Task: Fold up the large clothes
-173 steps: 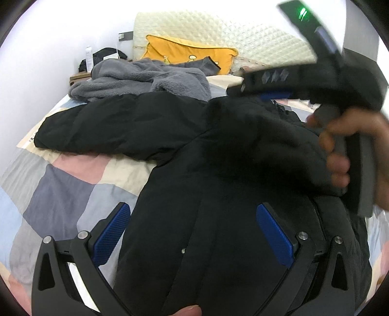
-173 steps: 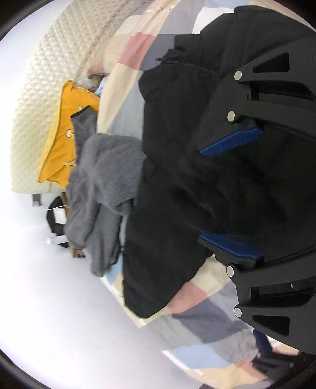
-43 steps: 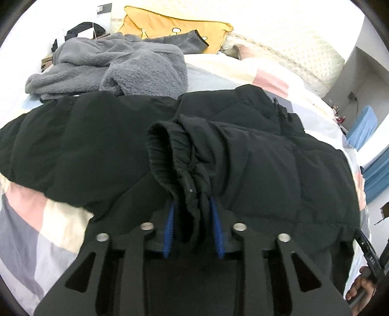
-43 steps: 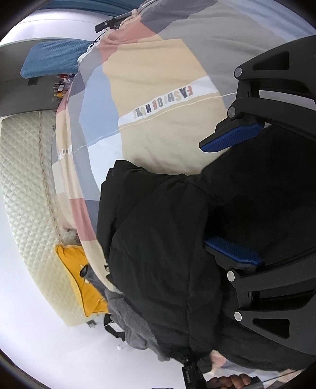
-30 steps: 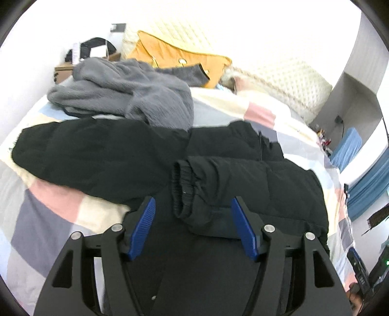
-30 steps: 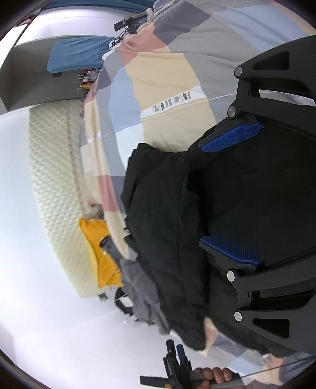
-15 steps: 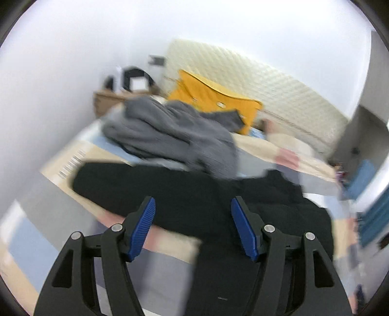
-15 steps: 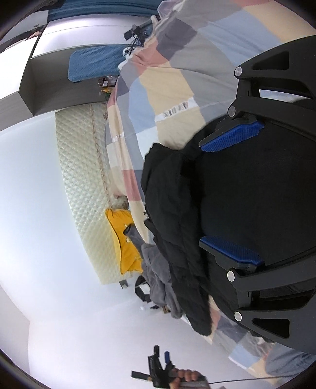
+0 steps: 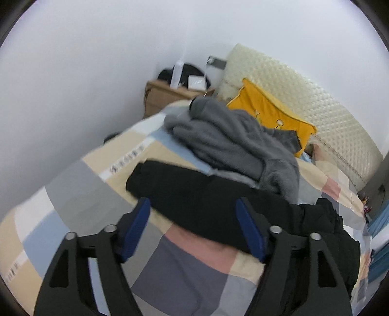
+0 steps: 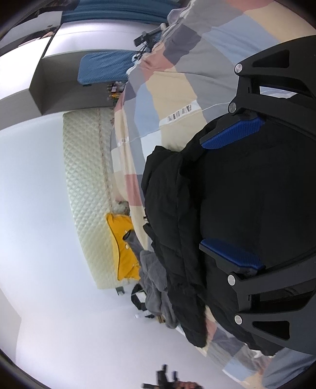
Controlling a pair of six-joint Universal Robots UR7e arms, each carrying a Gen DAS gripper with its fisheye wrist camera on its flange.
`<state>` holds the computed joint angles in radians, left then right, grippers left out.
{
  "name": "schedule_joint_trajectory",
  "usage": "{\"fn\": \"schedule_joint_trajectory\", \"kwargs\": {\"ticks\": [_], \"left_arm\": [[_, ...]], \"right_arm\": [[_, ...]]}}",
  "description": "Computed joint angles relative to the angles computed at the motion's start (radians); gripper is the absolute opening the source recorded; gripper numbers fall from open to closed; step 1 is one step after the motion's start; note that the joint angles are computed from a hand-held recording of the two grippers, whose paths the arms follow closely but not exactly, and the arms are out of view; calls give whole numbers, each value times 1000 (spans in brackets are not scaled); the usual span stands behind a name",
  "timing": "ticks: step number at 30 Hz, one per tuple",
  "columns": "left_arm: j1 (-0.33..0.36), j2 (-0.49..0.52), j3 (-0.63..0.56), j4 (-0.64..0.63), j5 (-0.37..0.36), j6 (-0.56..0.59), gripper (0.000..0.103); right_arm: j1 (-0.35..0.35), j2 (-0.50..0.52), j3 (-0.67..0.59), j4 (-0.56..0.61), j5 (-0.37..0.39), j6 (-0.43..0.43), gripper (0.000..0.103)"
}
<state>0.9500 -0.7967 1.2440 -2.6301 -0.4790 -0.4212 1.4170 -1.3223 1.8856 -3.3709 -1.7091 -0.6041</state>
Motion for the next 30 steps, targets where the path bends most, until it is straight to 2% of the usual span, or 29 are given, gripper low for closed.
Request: {"fn": "schedule_joint_trajectory", "kwargs": {"ticks": [10,14,16,19,23,25,27,30], "left_arm": [[146,-32,72,-14,-180,-102,78],[216,-37,88,-89,-339,-201,81],[248,-14,54,-52,-365,-227,82],[274,24,4,-9,-365,-245,82],[323,73,-47,-23,-462,-270,82],[334,93,-56,-89,-491,-255,86],[341,119,-77,-170,-509,-215,94],[347,163,-148,-212,-529,-166,94]], "right_arm": [[50,53,-29,-24,-95,2,81],[53,75,-49,0,-143,14,81],[57,94,-69,12,-179,32,81],[60,116,-96,43,-214,59,81],[60,144,-132,91,-253,95,81],[63,156,-145,101,-266,104,81],[69,171,-159,109,-278,106,81],[79,188,-169,110,-288,88,81]]}}
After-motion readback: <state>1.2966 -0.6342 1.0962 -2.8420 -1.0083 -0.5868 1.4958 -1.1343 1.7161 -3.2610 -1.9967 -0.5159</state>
